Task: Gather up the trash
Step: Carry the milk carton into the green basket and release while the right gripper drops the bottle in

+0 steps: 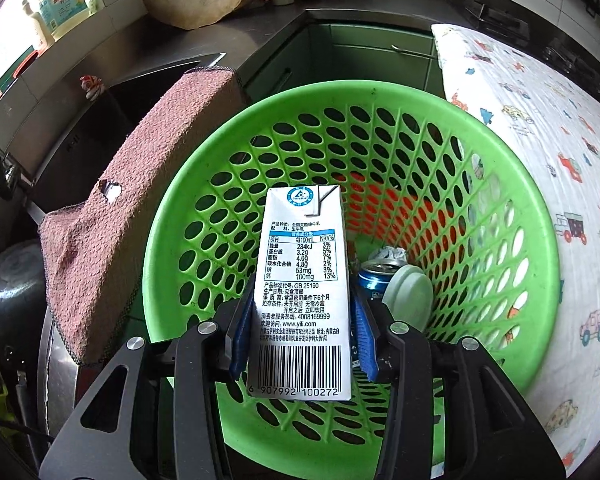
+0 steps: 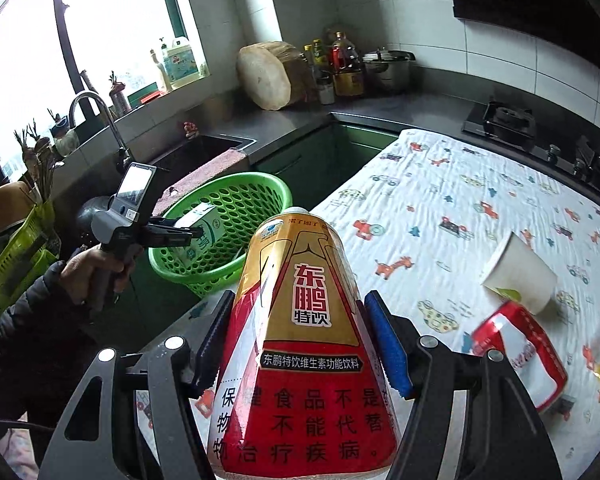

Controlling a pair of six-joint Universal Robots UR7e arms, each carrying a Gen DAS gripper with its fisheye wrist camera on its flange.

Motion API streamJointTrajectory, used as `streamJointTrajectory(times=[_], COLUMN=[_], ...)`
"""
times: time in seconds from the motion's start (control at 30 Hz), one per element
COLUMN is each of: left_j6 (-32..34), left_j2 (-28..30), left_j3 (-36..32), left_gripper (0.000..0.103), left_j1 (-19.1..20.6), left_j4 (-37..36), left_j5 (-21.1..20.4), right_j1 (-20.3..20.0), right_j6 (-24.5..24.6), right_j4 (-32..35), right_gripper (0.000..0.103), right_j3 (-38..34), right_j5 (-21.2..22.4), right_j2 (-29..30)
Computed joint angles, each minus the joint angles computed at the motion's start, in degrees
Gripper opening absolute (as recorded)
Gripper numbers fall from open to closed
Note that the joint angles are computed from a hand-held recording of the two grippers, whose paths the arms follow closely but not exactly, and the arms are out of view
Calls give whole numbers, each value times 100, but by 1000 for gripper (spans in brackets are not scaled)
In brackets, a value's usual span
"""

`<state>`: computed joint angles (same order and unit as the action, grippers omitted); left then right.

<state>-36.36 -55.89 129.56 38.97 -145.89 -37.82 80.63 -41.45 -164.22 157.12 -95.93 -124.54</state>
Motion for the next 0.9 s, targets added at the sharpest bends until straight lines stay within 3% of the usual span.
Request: streamJointTrajectory(times=[0.17, 0.43, 0.6, 0.9], left_j6=[131, -57, -476, -1801], left_j2=[-2, -403, -1086, -2362], left_j3=[39, 256, 567, 1003], left_gripper=[50, 62, 69, 71], left_j1=[-4, -214, -605, -1389], left_j4=[-132, -116, 302, 2022], left_j5=[3, 73, 274, 441], right_j1=[378, 871, 1219, 1558], right_j6=[324, 768, 987, 1375], right_j4=[-901, -1838, -2469, -3092], right_gripper=[63, 63, 63, 63], right_j3=[-176, -592, -963, -1688], right_j5=[-188, -323, -478, -1012], right_j2=[1303, 2810, 3895, 5699])
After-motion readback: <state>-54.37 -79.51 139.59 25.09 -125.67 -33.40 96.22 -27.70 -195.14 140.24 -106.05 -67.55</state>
